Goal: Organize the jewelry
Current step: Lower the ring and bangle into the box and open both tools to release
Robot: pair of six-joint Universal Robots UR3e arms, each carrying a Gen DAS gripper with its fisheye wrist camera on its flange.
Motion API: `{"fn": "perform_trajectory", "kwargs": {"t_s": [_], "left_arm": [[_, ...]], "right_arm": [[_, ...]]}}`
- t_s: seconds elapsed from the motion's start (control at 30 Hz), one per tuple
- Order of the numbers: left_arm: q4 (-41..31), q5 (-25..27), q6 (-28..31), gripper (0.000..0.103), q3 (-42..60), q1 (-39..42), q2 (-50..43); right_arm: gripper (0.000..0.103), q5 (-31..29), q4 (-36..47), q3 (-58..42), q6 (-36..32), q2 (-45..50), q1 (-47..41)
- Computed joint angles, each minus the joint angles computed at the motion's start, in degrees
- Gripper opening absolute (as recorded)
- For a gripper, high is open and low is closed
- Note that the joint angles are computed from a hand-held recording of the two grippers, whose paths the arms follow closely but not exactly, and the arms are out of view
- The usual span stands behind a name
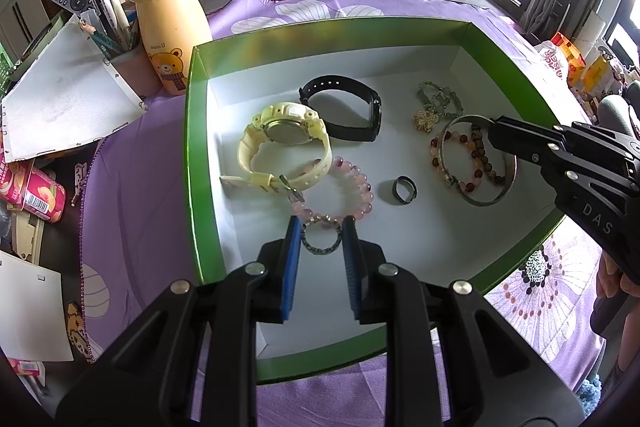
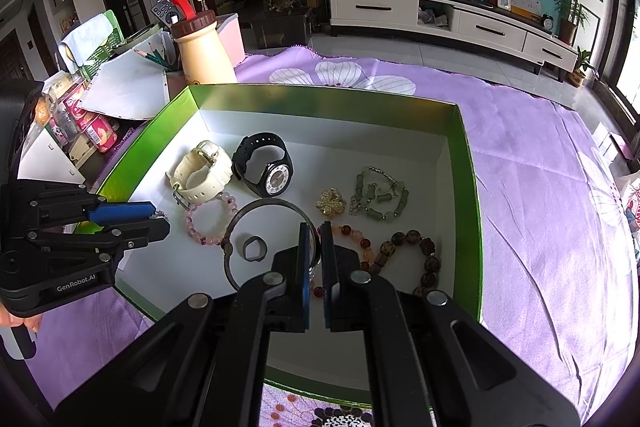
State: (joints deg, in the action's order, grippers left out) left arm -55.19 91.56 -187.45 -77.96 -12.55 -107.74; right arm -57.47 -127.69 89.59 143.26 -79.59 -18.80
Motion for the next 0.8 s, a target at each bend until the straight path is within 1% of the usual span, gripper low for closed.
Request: {"fn": "perform_trajectory", "kwargs": {"t_s": [0.8], "left_arm": [[0.08, -0.03, -0.16, 0.021, -0.20, -0.08, 0.09]], "right_arm": [[0.007, 0.26, 1.34, -0.74, 0.12, 0.10, -0.30]]}}
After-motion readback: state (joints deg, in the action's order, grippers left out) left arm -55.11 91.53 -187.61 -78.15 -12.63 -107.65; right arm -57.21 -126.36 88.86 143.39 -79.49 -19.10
